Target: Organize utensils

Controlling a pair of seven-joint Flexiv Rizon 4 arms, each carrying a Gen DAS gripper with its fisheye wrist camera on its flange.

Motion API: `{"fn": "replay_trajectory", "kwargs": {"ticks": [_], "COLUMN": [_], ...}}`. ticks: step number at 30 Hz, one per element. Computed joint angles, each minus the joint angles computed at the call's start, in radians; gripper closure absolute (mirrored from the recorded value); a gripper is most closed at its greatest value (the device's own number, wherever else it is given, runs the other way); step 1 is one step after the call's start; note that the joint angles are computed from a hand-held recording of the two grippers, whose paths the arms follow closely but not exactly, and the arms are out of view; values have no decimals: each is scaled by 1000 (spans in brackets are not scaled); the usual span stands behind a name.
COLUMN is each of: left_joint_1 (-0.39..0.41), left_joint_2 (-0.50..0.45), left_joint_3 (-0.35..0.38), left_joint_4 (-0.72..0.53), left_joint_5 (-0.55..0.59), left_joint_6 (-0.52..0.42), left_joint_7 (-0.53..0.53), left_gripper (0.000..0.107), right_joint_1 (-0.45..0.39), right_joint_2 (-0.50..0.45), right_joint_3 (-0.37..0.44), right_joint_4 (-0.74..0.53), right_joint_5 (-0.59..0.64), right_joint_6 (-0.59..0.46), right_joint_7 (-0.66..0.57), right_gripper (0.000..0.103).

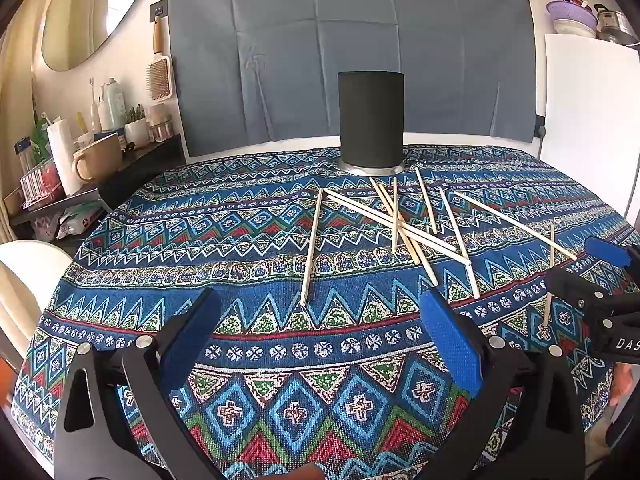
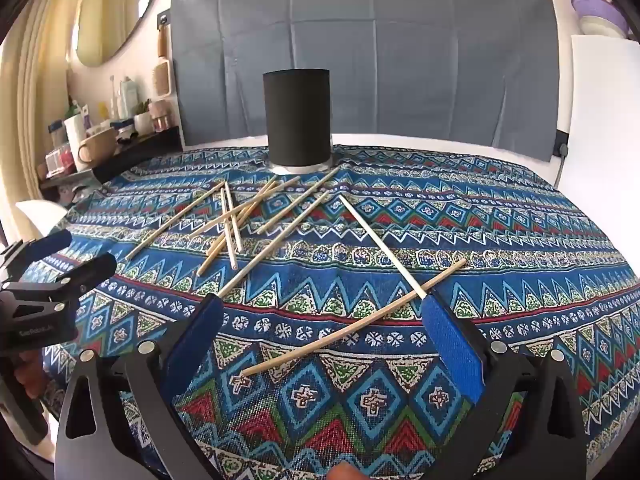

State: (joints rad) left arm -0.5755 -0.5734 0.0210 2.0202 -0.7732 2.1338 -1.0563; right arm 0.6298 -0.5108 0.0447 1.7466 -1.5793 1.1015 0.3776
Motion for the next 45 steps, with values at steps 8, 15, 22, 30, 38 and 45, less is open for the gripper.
{"fn": "replay_trajectory", "kwargs": {"ticks": [8,15,22,30,38,45], "left_joint_1": [-3,-25,-2,3,-8,2], "left_joint_2": [-4,-12,-5,-2,-8,-4], "left_joint_3": [3,12,-7,-10,-4,-15], "left_joint_4": [-5,-23,-4,-3,-7,-5], "left_joint_5": [2,-20,8,12,3,2], "left_joint_6": [1,-2,17,13,28,25], "left_joint_7": [-2,29,3,-2,15,13], "left_gripper": [9,9,9,9,9,10], "right_joint_1": [3,12,14,16,20,24], "right_joint_2": [-1,-5,-1,0,3,1], "right_joint_3": [0,-1,-1,-3,-3,-1], "right_joint_4": [-2,-4,-4,-3,-1,-4], "right_joint_5": [12,8,32,31,29,37], "right_joint_6": [-7,-27,-30,-32,-42,-52], "right_joint_7": [-10,-4,-33,-32,-35,-48], "right_gripper": [8,8,8,8,8,8]}}
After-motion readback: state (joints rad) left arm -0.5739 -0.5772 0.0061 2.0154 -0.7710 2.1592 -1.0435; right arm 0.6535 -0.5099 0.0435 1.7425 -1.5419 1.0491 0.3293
